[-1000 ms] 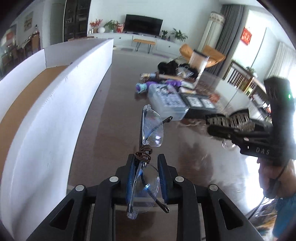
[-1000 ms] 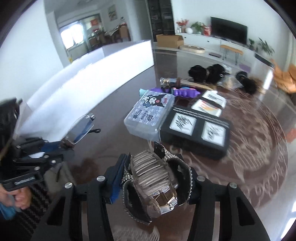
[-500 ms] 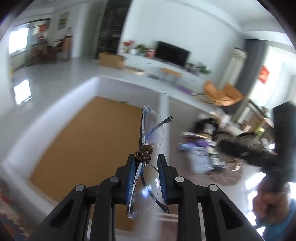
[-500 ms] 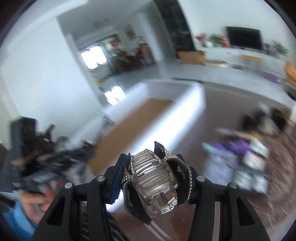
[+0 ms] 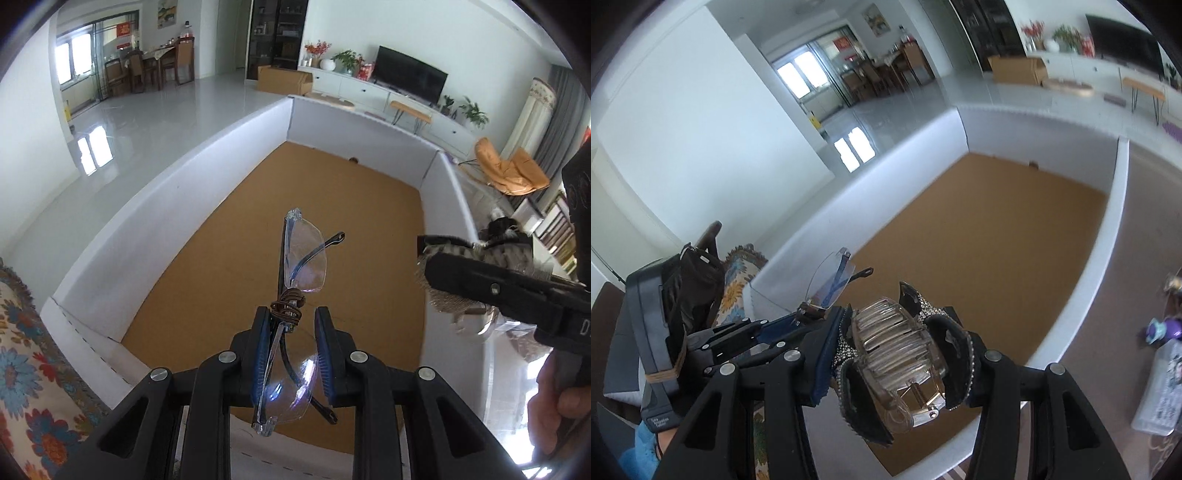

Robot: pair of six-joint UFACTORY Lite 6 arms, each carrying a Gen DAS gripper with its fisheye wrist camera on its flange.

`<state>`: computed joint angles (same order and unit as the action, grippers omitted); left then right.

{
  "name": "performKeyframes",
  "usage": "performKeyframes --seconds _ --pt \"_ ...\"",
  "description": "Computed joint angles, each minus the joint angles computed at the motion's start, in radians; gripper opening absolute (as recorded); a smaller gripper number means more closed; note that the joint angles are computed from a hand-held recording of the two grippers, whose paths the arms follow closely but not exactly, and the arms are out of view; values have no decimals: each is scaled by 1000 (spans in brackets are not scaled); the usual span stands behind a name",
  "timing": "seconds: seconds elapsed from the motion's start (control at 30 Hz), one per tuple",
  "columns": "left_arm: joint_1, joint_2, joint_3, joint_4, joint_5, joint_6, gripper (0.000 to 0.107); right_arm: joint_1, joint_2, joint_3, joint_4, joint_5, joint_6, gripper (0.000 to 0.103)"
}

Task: Organize objects
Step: 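Carry glasses and claw clip into the white bin and open both tools, then move both open tools back over the table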

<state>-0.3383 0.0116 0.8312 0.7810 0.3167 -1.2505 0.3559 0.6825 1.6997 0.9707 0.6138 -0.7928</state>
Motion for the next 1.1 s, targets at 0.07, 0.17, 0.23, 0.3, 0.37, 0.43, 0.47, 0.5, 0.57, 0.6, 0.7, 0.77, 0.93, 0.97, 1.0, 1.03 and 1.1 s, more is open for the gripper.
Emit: performKeyframes --seconds 0.07,0.17,0.23,0.3,0.37,0.43,0.47,0.5,0.57,0.6,0.7,0.77,0.93,0.97,1.0,1.03,1.1 --pt "5 15 1 2 9 -14 38 3 33 41 -48 22 58 83" --pt "19 24 9 39 21 -60 75 -8 1 -4 15 3 -6 89" --pt "-3 0 2 110 45 -137 75 -21 -25 -26 36 -3 -38 89" --pt "-24 -11 8 125 59 -157 75 -44 -84 -99 96 -31 -113 89" --pt "-66 -33 9 152 80 -195 75 -78 -155 -194 175 -59 -215 91" --pt "-132 -41 28 184 98 -244 76 -122 -232 -306 269 -101 -337 94" --pt "-166 -45 38 191 106 -257 76 -160 -290 -400 348 -134 -439 95" --pt "-213 -47 57 197 115 -268 76 -194 -333 -472 405 -151 -519 95" --pt "-310 -34 94 225 126 -311 76 -258 -389 -589 509 -181 -668 95" --pt "-357 -26 113 236 130 -328 76 -299 -409 -641 556 -192 -741 95" --pt "-481 67 222 251 120 -349 82 -467 -457 -794 678 -209 -965 95" --pt "-539 161 304 245 95 -345 90 -590 -446 -844 701 -216 -1063 95" --pt "-615 545 593 123 74 -220 94 -835 -357 -862 746 -269 -1285 95" --pt "-614 648 676 76 80 -167 94 -881 -332 -860 774 -274 -1347 95" --pt "-614 708 727 47 88 -136 94 -914 -306 -854 799 -280 -1396 95" --pt "-618 784 799 14 108 -104 94 -912 -288 -846 829 -292 -1420 95" --pt "-616 899 919 -32 137 -52 94 -942 -263 -837 845 -287 -1463 95"
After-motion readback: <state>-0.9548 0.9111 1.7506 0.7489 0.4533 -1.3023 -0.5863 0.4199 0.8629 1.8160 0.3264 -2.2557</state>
